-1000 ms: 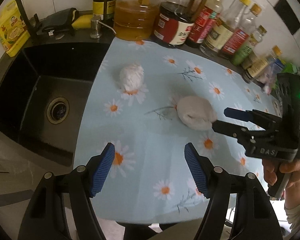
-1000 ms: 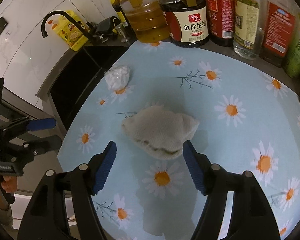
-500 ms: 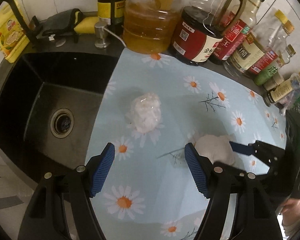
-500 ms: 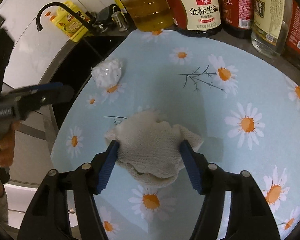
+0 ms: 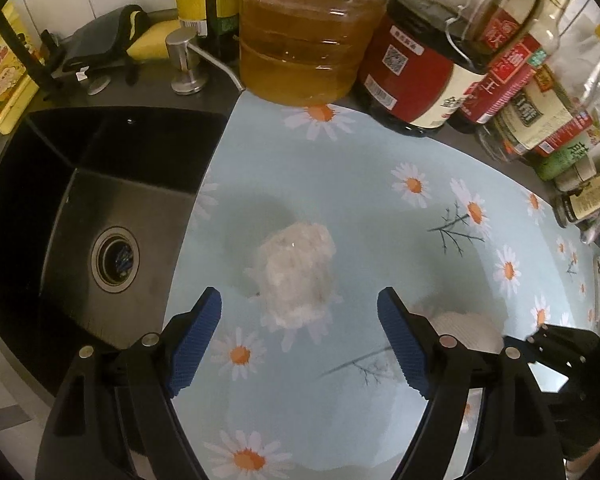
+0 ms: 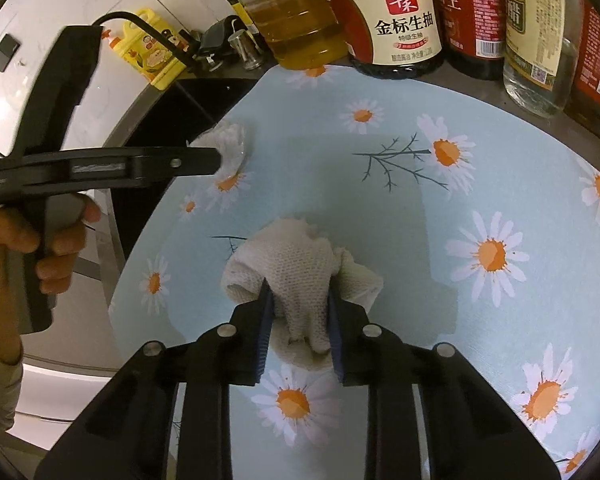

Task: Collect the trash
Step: 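Grasp the second bagged tissue bundle with the left tool while the right tool grasps the beige cloth, then lift the tissue bundle and beige cloth and carry both toward the black bin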

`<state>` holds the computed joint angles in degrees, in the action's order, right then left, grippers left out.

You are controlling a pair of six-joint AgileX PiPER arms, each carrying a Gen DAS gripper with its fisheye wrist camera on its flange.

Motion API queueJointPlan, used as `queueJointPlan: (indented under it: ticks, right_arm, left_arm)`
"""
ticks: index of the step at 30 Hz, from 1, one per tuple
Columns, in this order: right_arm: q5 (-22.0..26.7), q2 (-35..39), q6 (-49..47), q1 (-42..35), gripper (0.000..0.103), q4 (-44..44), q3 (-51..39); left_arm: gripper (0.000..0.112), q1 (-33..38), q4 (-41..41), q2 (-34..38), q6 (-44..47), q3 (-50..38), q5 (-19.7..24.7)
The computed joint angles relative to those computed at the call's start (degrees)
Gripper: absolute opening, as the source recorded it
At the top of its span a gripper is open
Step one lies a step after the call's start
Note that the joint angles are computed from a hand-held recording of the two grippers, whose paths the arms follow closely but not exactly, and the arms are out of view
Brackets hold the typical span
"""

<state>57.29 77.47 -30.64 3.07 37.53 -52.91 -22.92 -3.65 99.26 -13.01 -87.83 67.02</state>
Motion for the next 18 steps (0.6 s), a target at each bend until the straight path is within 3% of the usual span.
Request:
queueJointPlan:
  ticks: [7,15,18]
  right_arm:
    - [1.57,-3.43,-1.83,-3.65,0.025,1.44,0.53]
    - [3.22,-6.98,-1.62,-7.78,0.025,1.21,2.58]
    - [3.78,-8.51,-1.34,-9.12,0.025,1.34,3.63]
  left_arm:
    - [0.076,-0.48,0.70,2.02,-0.32,-1.36,-1.17]
    - [0.048,-1.59,2.40,4.60,-0.52,-2.90,-1.06]
    - [0.047,-1.71,2.39,4.11,-0.56,-1.77,-2.38]
